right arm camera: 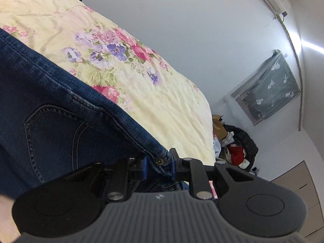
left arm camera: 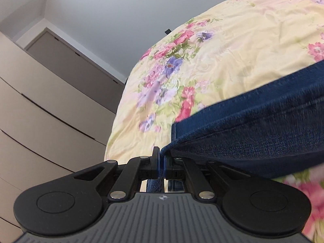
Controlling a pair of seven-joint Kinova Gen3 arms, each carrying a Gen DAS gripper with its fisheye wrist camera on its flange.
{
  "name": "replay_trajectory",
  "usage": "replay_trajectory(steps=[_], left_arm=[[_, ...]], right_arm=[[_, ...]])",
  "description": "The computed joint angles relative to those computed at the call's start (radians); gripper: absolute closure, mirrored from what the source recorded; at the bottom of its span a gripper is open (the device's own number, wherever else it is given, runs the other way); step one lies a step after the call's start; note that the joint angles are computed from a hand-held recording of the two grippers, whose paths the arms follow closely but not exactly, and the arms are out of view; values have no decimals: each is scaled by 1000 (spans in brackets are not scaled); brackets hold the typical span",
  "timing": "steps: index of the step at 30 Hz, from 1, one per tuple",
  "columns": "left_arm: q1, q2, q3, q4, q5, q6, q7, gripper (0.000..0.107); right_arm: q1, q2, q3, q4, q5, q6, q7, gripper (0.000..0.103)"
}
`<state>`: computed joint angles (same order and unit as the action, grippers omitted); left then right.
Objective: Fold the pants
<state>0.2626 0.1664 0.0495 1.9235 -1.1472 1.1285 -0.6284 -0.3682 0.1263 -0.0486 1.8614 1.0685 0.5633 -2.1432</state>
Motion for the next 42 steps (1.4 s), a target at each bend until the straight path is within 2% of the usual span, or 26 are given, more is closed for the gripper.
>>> replay_trajectory(steps=[5,9,13,15,16,18,22,24,25,26,27,28,30,32,34,36,38,40,42], left_arm=[[-8,156,-36,-97,-44,-31,-43,104],[1,268,-86,-173,-60,-75,-77,104],[-5,357,-127,-258,-22,-114,-150,104],[-6,385,-142,-286,12,-125,-191,101],[-9,395,-150,-296,31,-131,-209,95],[-18,391,-173,-299,80,-178,-245,93],[49,343,-325,-278,222,-301,-328,88],[38,294,-344,-273,295,-336,-388,83],[31,269,-347,-272,321,-344,-405,71],[42,245,-370,-263,330,-357,-407,49],[71,231,-410,-256,323,-365,-398,34],[110,216,-457,-243,300,-370,-379,17],[160,186,-531,-237,303,-367,-369,22],[154,136,-554,-234,369,-358,-378,24],[126,84,-561,-218,451,-358,-402,29],[39,36,-509,-199,532,-344,-411,40],[-54,-14,-468,-143,613,-380,-397,59],[-146,-62,-437,-62,695,-454,-370,64],[-239,-93,-407,11,776,-536,-368,65]], right_arm=[[10,186,23,-182,-157,37,117,88],[-8,324,51,-295,-227,70,205,88],[-33,407,86,-359,-279,85,259,88],[-35,431,99,-381,-314,80,284,87],[-33,435,106,-383,-332,74,298,87],[-52,440,137,-375,-344,56,297,87],[-104,433,195,-354,-340,42,266,84],[-109,430,186,-352,-302,55,230,79],[-132,415,206,-332,-272,50,196,61],[-168,411,243,-318,-247,41,155,46],[-205,406,287,-304,-223,27,114,21],[-232,398,312,-291,-195,25,74,22],[-261,400,324,-295,-163,70,40,22],[-266,386,300,-283,-106,108,-19,22],[-255,343,266,-245,-92,100,-62,22],[-244,306,227,-219,-112,113,-79,22],[-229,273,185,-190,-130,122,-82,22],[-222,243,148,-151,-133,125,-98,25],[-209,221,111,-128,-155,134,-97,28]])
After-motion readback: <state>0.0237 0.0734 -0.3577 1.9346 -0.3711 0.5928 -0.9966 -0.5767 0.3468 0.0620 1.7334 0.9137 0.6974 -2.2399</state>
